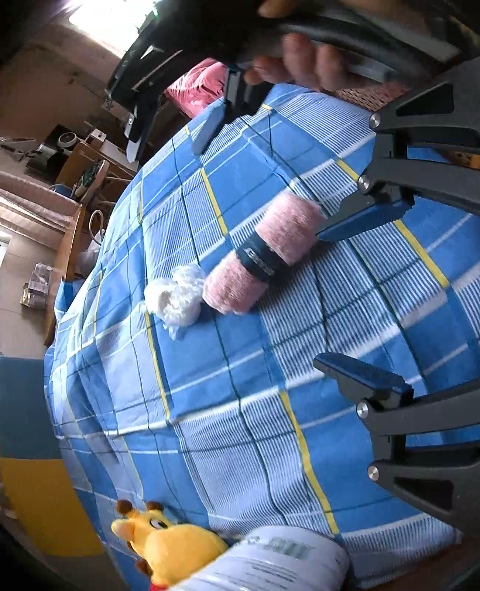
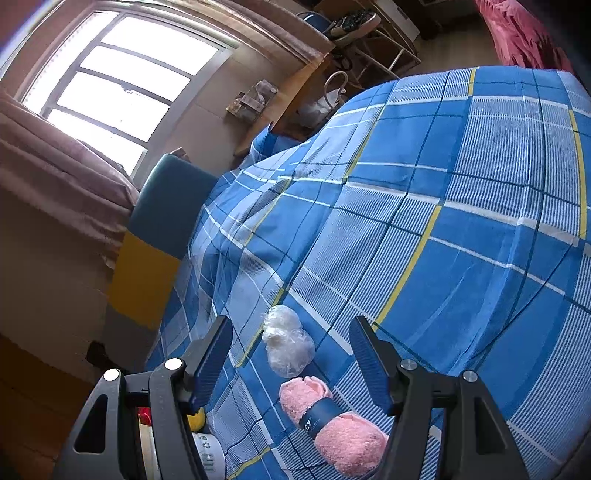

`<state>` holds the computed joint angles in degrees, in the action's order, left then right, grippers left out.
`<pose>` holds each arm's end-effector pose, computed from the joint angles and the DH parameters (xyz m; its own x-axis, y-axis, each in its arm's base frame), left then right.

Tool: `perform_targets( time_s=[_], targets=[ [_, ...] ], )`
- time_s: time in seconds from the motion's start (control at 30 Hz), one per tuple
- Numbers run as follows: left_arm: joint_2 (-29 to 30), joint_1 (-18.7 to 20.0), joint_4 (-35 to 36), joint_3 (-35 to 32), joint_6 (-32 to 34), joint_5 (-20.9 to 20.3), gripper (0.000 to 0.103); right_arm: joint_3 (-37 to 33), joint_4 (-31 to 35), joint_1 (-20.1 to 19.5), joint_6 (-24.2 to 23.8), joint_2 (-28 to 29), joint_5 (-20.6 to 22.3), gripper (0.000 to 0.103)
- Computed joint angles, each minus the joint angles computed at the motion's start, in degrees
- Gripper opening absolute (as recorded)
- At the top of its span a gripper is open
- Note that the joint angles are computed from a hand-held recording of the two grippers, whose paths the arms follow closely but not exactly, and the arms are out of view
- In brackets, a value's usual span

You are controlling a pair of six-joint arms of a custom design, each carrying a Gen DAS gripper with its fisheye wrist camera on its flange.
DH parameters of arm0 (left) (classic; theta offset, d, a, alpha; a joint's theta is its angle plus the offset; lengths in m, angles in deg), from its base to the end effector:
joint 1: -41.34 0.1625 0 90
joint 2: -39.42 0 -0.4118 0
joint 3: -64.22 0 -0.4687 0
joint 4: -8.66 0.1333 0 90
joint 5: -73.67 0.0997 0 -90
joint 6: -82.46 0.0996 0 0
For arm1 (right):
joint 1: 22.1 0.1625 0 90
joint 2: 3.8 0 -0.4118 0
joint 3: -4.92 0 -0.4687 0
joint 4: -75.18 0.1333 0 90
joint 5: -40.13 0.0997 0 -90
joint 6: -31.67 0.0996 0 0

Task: Organize soft objects
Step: 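Move both tools back over the bed toward the pink towel and plastic bag, then close the left gripper around the band of the pink towel roll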

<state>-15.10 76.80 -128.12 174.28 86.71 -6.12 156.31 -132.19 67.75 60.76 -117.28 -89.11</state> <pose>-0.3912 -0.4640 -0.0007 -0.4878 0.8575 -0.1634 0.8435 0.5112 0.1649 0.0695 -0.3000 0.3361 -0.6751 0.6342 -0.3769 0.3762 -0.1435 -0.9154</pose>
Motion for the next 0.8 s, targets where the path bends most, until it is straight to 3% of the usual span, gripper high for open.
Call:
perform_targets(
  time_s=[0.2,0.37,0.6,0.73,0.8],
  targets=[
    [3.5,0.0,2.7,-3.5,-2.3,-2.9,0.060,0.2,-3.3,0.4,-1.7,0.7,0.6,0.067],
    [8.1,0.3,4.2,-7.7,-7.8,-5.5,0.060,-0.3,-5.1,1.4,-3.2,1.9,-0.1,0.069],
    [12.6,-0.8,3.3,-10.5,-11.1,-4.6,0.064,-0.8,-4.2,1.5,-3.9,2.5,0.2,0.069],
    [14.6,-1.6,3.8,-11.3,-12.3,-1.6,0.073,-0.9,-3.4,1.5,-3.9,2.6,0.4,0.069],
    [15.0,-2.0,3.6,-11.0,-11.9,-0.1,0.073,-0.9,-3.0,1.5,-3.7,2.6,0.1,0.069]
  ],
)
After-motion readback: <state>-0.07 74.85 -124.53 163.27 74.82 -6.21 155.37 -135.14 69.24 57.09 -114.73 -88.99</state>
